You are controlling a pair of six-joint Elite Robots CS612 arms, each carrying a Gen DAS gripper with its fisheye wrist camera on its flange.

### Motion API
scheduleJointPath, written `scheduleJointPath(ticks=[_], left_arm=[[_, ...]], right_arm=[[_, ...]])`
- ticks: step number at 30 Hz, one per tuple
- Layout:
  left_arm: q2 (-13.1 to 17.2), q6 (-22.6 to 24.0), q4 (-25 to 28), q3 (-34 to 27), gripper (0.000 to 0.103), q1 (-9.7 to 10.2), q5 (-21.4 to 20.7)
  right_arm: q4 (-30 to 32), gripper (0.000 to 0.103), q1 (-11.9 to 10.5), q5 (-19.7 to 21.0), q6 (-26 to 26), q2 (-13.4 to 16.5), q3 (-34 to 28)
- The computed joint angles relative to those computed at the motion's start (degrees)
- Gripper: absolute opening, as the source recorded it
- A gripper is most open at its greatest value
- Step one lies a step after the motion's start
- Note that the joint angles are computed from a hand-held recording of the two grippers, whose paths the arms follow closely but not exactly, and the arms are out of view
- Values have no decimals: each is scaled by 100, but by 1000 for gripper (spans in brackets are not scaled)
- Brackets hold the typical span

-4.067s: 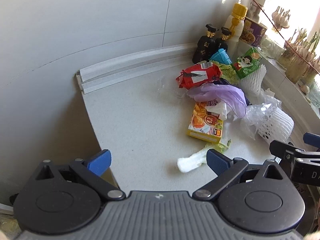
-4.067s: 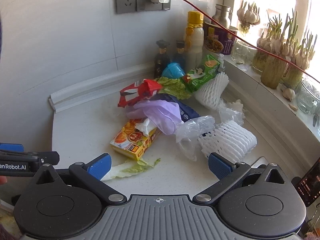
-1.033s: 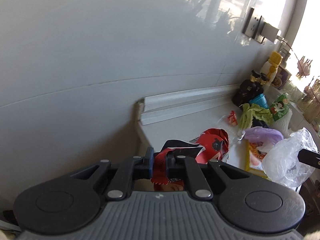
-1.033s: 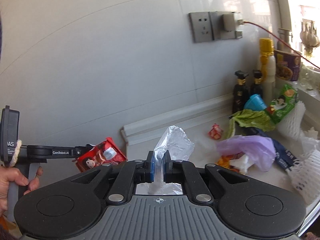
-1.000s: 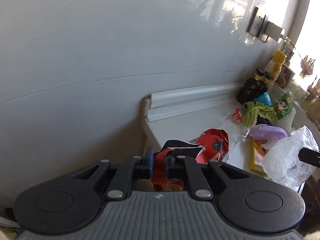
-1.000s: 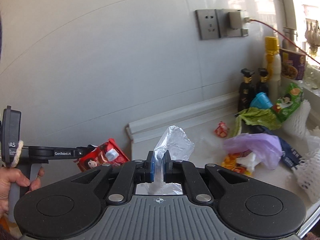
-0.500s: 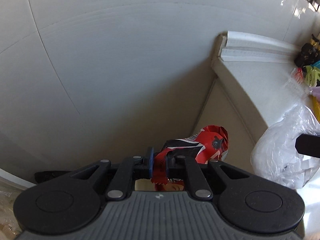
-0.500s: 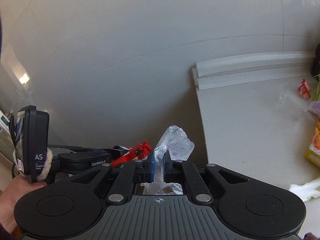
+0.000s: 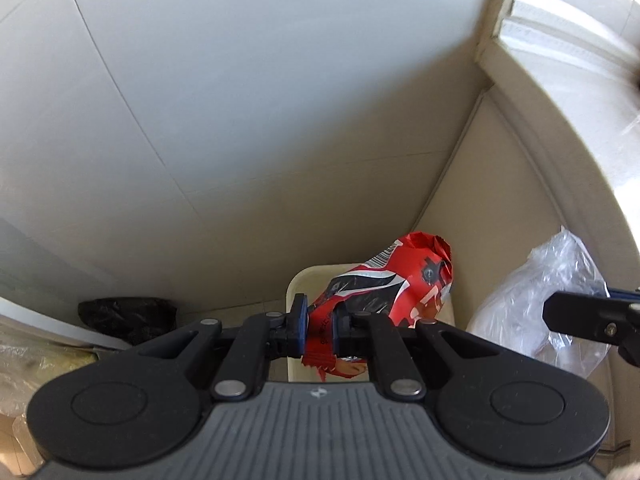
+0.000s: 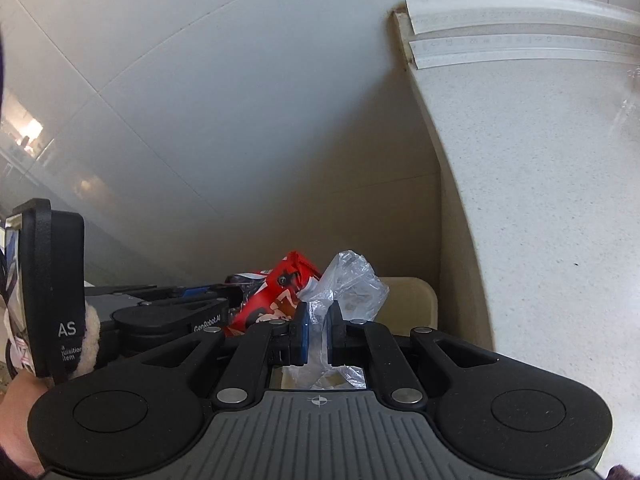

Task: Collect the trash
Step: 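Open both tools to drop the red bag and plastic bag into the bin, then move both open tools back up to the countertop trash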

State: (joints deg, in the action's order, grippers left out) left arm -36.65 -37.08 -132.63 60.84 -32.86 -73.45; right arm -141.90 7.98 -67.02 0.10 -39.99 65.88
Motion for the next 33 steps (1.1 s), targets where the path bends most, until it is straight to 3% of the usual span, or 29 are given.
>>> scheduleJointPath(ticks=[5, 9, 13, 29, 33], left_arm=[[14, -4, 62, -9, 11, 2, 16], [84, 72, 88, -106, 24, -3, 107], [130, 121, 91, -163, 27, -10, 131], [156, 194, 63, -225, 44, -16, 85], [74, 263, -151, -107, 58, -17, 77]], right_arm=[[110, 12, 28, -12, 21, 102, -178], [83, 19, -11, 75, 102, 1, -36], [47, 47, -53, 180, 105, -36, 33], [30, 52, -88, 69, -67, -106, 111], [-103, 57, -114, 124, -122, -140, 118]])
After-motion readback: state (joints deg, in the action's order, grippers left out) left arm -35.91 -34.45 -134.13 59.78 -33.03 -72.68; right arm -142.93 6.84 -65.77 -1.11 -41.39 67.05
